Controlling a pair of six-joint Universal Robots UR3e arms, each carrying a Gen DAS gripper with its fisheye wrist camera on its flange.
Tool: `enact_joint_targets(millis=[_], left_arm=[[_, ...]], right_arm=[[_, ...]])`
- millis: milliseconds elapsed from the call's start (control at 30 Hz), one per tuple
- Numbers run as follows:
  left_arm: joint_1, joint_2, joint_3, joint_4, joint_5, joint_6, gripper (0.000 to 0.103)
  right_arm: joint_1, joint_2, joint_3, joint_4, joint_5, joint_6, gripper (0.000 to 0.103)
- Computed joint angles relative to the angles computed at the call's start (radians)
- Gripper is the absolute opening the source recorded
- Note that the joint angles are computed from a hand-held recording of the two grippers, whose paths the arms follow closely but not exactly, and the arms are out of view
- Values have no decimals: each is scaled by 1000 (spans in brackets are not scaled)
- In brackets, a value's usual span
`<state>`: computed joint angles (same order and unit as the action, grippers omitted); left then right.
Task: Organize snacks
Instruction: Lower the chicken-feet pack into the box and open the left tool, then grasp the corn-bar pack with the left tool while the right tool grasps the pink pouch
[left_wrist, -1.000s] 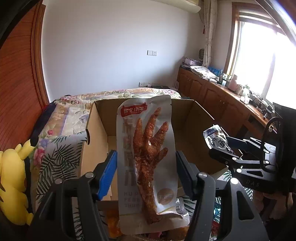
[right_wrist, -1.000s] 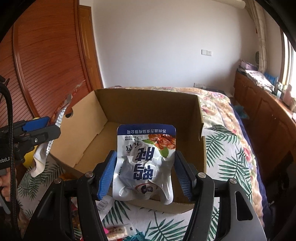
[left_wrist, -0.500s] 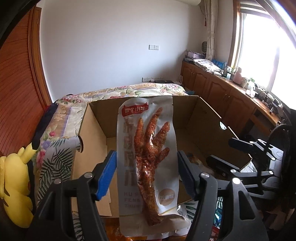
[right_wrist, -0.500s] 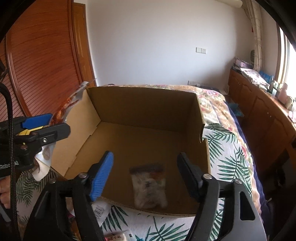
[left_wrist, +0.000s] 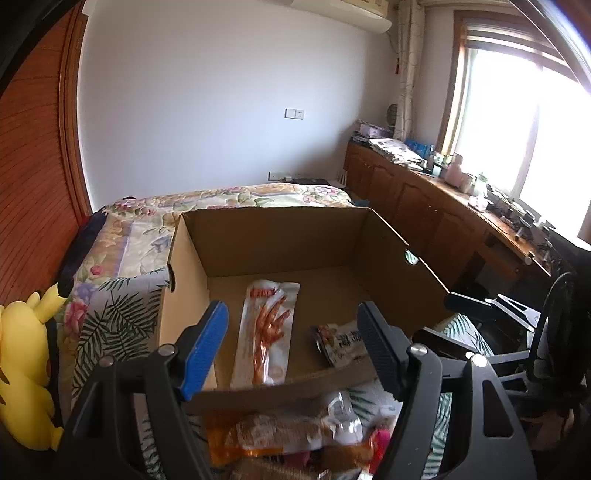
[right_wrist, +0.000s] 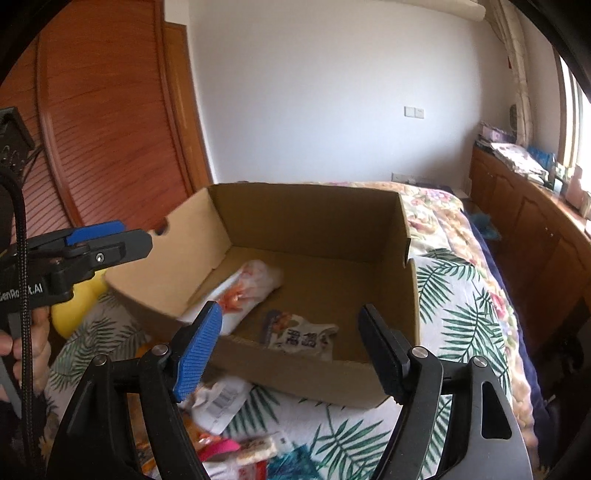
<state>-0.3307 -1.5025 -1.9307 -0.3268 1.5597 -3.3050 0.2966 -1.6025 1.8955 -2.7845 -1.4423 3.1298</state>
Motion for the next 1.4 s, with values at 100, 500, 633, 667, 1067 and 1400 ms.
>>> enact_joint_targets(millis=[100,500,633,667,1067,1400], left_arm=[[6,73,-79,15,-16,12,73],[12,275,-353,70,-41,31,73],[2,287,-437,123,-35,29,73],[2,286,-456,137,-38,26,73],[-52,121,-529,271,46,-92,73],[-87,-24,-455,220,113,-158,73]], right_arm=[[11,-48,64,-29,9,3,77],[78,-83,236,-117,37,-25,71],[103,-37,247,-139,38,-26,69],[110,-24,242,-138,38,-26,68],[151,36,214,-123,29,-38,62],[166,45,224,-131,16,-33,62]])
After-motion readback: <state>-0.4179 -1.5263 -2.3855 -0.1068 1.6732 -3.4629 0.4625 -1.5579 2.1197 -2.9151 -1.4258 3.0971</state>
